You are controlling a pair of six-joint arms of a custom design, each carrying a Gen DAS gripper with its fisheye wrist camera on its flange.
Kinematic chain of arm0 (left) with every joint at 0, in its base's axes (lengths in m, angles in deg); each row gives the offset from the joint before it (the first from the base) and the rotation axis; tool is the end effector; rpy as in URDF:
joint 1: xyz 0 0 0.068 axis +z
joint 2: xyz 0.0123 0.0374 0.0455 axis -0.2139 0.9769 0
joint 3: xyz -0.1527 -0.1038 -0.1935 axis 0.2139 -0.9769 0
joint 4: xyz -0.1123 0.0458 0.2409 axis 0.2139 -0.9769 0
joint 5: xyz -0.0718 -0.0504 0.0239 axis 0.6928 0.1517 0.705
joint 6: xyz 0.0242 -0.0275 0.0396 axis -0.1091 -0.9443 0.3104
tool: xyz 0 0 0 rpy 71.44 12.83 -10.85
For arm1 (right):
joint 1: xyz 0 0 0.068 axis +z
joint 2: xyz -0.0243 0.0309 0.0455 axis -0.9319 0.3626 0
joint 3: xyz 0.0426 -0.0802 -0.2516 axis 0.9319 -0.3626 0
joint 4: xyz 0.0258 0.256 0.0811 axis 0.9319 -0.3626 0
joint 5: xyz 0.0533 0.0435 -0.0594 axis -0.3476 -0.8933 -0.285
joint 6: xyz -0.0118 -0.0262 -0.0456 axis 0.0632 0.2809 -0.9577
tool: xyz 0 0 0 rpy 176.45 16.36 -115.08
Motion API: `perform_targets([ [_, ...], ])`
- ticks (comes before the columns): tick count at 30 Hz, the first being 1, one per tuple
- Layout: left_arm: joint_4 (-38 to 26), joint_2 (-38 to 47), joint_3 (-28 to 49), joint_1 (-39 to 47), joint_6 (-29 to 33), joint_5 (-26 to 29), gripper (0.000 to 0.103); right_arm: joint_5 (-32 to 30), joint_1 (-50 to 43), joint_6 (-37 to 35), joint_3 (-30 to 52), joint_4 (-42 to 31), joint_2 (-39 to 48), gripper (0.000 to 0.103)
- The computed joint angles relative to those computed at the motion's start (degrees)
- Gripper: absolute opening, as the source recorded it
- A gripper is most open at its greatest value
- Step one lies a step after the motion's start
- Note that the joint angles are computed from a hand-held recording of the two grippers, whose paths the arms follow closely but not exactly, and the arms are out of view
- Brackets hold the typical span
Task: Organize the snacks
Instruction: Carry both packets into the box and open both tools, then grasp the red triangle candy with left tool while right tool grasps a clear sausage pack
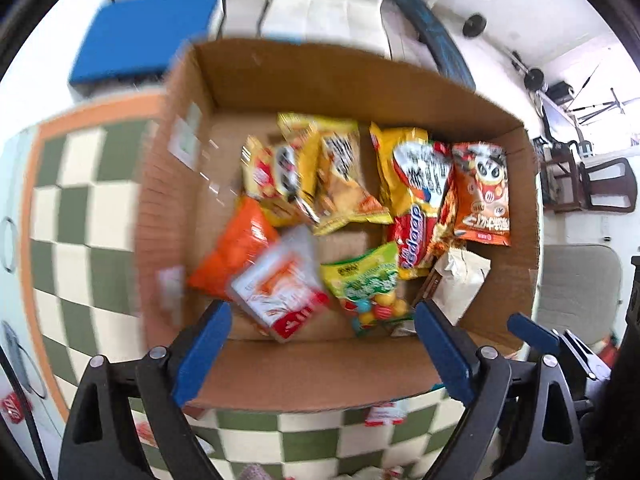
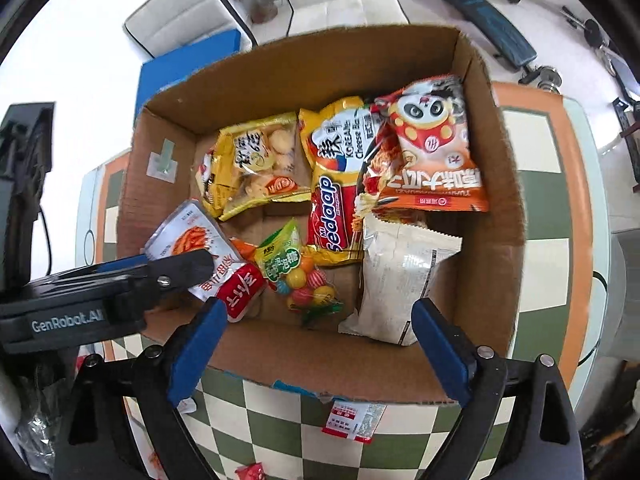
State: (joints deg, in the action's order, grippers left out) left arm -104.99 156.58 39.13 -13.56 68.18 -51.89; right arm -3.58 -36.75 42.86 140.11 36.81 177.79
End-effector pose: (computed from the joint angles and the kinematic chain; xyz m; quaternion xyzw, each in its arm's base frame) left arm 0.3645 -0.0152 0.2281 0.0717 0.9916 -0.1047 0.0258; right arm 0.2905 0.1858 0.1745 0.1180 0.9822 0.1267 0.0724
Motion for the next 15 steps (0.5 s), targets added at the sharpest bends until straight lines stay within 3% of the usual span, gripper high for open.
perform_targets([
  [3,3.04,-5.78,-3.28,0.74,1.6,-1.83,0.094,-0.11,1.77,5.16,-3.59,0.53,-4.55,0.095],
  [7,2.0,-16.25,-12.09,4.57,6.26,-1.13,0.094,-0.46,7.34,16.0,-10.8,2.3,-12.32,0.095],
  [11,1.74,-28.6,-26.39,7.49,13.77,-3.73,0.094,-1.51,17.75,33.67,-22.03,7.77,-20.42,0.095],
  [15,2.11,-39.64,-43.09,9.21,20.96,-8.65,0.094,-1.44,32.45,57.41,-34.93,19.31,-24.32,0.095],
])
